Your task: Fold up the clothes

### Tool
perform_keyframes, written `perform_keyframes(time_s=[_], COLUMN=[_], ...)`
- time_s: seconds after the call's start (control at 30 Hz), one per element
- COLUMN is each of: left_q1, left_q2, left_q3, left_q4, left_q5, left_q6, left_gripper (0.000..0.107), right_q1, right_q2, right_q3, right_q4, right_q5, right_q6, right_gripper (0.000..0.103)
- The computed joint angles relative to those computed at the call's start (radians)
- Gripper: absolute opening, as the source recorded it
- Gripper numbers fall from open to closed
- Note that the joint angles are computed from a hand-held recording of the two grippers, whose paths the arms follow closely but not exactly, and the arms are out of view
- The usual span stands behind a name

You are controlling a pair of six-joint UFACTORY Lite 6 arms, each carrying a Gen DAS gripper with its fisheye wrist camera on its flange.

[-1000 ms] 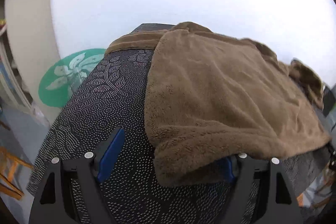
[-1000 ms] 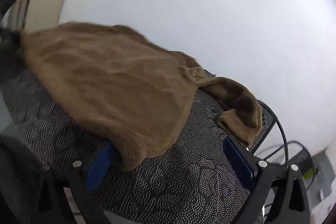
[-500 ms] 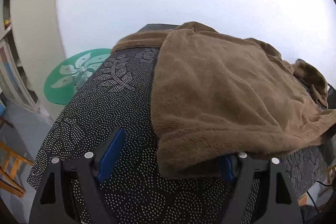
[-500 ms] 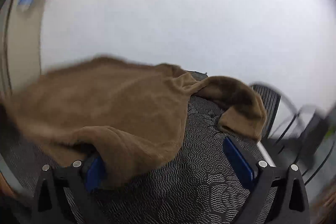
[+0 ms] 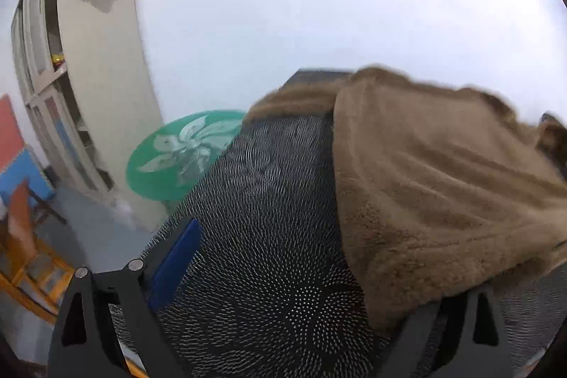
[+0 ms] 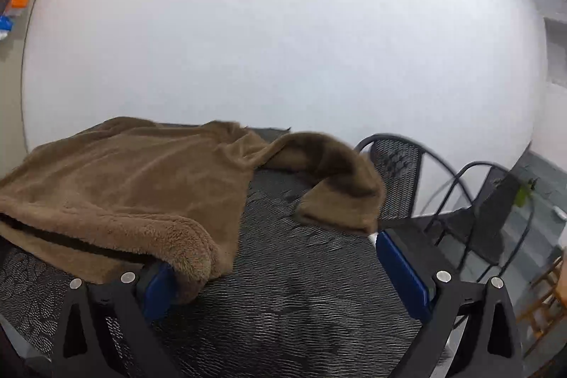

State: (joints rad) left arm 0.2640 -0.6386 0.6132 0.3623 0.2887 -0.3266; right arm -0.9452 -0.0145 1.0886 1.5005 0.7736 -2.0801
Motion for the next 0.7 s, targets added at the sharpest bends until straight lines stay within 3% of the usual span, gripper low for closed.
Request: perform_keyframes(time_s=[0.1, 0.17, 0.23, 0.33, 0.47, 0.6, 0.7], left_q1=[-0.038, -0.117, -0.143, -0.161, -0.307, -0.35, -0.331], left_q2=[-0.125, -0.191, -0.229, -0.223, -0.186, -0.23, -0.245], left_q3=[-0.003, -0.009, -0.026, -0.079, -0.175, -0.204, -0.2], left_q4=[0.011, 0.163, 0.169, 0.144, 0.438, 0.472, 0.374], left_q5=[0.078, 0.149, 0.195, 0.212, 0.237, 0.216, 0.199], left_q6=[0.124, 0.041, 0.086, 0.189, -0.027, 0.015, 0.171], left_gripper=[0.097, 0.099, 0.1, 0.101, 0.101, 0.101, 0.101], right_q1=[-0.048, -0.101, -0.132, -0.127, -0.075, -0.077, -0.088], right_q2=[-0.085, -0.081, -0.027, 0.022, 0.035, 0.067, 0.116], right_q3=[-0.063, -0.037, 0.028, 0.045, -0.03, 0.014, 0.089], right_q4=[0.047, -0.009, -0.12, -0.243, -0.3, -0.389, -0.487], right_q5=[0.003, 0.034, 0.046, -0.001, -0.09, -0.048, 0.043], right_q6=[-0.127, -0.088, 0.01, 0.042, -0.029, 0.035, 0.101], right_gripper=[0.101, 0.101, 0.101, 0.101, 0.101, 0.101, 0.101])
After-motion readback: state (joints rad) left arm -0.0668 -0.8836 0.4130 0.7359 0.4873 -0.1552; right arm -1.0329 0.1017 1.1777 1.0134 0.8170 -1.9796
